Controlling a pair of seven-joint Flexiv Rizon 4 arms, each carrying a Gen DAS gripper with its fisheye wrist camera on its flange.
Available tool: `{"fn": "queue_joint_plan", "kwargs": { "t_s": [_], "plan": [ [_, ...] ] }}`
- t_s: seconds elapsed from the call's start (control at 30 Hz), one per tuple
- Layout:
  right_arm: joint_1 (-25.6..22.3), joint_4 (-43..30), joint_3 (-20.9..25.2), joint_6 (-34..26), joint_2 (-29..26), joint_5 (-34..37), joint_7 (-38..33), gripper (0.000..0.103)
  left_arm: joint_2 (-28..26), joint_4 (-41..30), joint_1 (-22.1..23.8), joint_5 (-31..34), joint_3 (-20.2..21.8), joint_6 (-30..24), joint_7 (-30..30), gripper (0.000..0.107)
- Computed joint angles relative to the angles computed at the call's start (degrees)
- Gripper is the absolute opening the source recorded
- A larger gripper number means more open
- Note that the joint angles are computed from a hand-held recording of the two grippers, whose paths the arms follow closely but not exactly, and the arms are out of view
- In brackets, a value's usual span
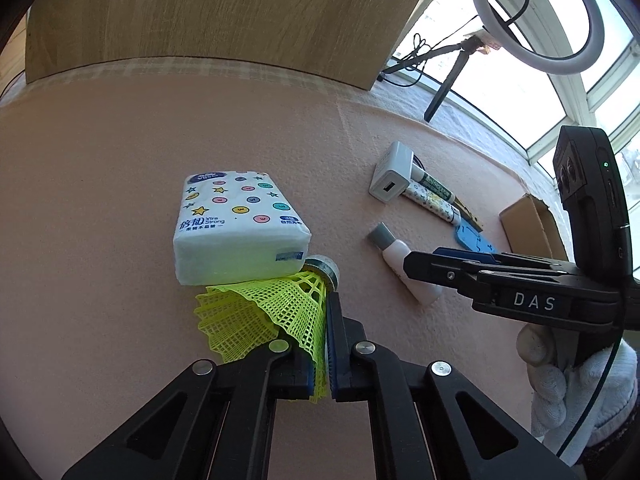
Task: Organize objects
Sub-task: 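Grasp the yellow shuttlecock with the left tool while the right tool grasps the pink-white bottle, then carry the shuttlecock with the left tool while the right tool carries the bottle to the box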
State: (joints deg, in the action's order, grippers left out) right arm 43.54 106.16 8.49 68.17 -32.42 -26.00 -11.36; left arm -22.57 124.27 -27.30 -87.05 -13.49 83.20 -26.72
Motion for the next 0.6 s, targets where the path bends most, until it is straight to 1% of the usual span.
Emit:
{"fn": "queue_joint_plan", "kwargs": {
  "t_s": [0.1, 0.17, 0.23, 0.33, 0.37, 0.43, 0.5, 0.6],
  "plan": [
    [-0.4, 0.4, 0.4, 0.6, 0.0, 0.5, -0.5, 0.042, 0.6, 0.5, -0.5, -1.2, -0.3, -0.9, 1.6, 0.003],
    [-0.5, 0.2, 0.5, 0.5, -0.1, 0.7, -1.0, 0.042, 1.0, 0.9, -0.9, -0.2, -0.1, -1.6, 1.5, 0.003],
    [-0.6, -0.7, 0.9, -0.4, -0.6, 0.9, -2.0, 0.042, 1.2, 1.4, -1.0, 1.7, -0.1, -2.1, 0.5, 0.003],
    [0.0, -2.2, 0.8, -2.8, -1.2, 0.6, -3.4, 0.042, 1.4, 1.8, -1.6, 1.4, -0.8, -1.0, 1.2, 0.004],
    [0.2, -2.5, 0.7, -3.5, -1.3, 0.3, -3.7, 0.040, 1.5, 1.9, -1.7, 1.2, -0.9, -1.1, 1.3, 0.004],
    [0.4, -2.8, 0.7, -4.6, -1.3, 0.0, -4.3, 0.035, 1.8, 2.2, -1.9, 1.1, -0.9, -1.6, 1.4, 0.004],
    [0.2, -3.1, 1.1, -5.2, -1.5, 0.3, -5.1, 0.019, 2.0, 2.4, -2.3, 1.3, -0.9, -1.5, 1.4, 0.004],
    [0.5, -2.5, 1.0, -5.1, -1.0, 0.1, -5.1, 0.019, 2.7, 3.0, -3.5, 0.4, -1.2, -0.3, 1.8, 0.003]
  ]
}}
